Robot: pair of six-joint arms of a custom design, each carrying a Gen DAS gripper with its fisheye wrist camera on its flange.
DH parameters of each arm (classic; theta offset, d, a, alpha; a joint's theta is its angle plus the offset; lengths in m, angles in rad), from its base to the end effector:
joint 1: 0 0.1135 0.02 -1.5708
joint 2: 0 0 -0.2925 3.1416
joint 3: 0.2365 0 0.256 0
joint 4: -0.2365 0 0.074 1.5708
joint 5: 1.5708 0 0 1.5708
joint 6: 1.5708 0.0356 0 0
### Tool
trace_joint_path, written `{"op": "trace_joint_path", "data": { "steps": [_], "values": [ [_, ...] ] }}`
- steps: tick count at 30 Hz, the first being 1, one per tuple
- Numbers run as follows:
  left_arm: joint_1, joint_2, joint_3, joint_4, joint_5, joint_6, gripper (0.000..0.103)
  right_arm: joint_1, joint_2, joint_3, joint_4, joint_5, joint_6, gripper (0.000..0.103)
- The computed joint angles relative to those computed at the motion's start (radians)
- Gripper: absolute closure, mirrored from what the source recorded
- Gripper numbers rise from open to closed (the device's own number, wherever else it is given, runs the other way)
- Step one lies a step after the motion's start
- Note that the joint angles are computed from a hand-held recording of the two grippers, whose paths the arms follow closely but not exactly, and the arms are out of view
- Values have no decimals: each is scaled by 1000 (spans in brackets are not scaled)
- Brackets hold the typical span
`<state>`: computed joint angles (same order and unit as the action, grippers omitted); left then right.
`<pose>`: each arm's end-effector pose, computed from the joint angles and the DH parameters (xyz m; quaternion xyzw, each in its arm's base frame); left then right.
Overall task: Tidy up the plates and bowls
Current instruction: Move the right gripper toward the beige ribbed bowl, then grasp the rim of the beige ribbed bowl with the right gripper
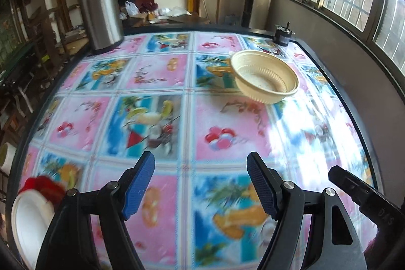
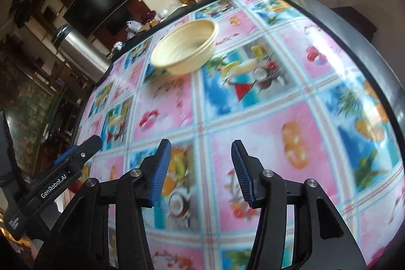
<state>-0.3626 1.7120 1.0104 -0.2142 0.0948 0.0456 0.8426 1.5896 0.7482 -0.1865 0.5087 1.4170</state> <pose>0.3323 -0.1297 0.2015 0.2066 0.9231 -0.0950 0.3102 0.2062 0.2052 0.1704 0.3288 0.8751 0.1312 0.3300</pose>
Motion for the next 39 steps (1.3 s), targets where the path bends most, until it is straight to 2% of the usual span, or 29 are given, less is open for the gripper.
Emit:
{"op": "trace_joint_path", "data": {
  "steps": [7, 13, 21, 26, 29, 33, 37, 39],
  "values": [
    [-53, 165, 217, -88, -16, -28, 28, -172, -15, -6, 35, -91, -141, 54],
    [-68, 295, 385, -166, -13, -59, 28, -325, 17, -51, 207, -218, -226, 54],
    [-84, 442, 584, -234, -21, -112, 28, -493, 118, -36, 348, -351, -279, 54],
    [-85, 517, 692, -269, -4, -149, 28, -542, 202, 59, 336, -393, -340, 54],
    [-97, 572, 775, -320, -16, -144, 28, -567, 244, 114, 309, -404, -359, 54],
    [-114, 621, 848, -352, -34, -141, 27, -605, 288, 146, 334, -449, -382, 54],
    [-129, 677, 929, -395, -66, -141, 28, -617, 319, 172, 348, -447, -421, 54],
    [-135, 698, 957, -415, -78, -142, 28, -611, 334, 204, 311, -432, -449, 56]
  ]
}}
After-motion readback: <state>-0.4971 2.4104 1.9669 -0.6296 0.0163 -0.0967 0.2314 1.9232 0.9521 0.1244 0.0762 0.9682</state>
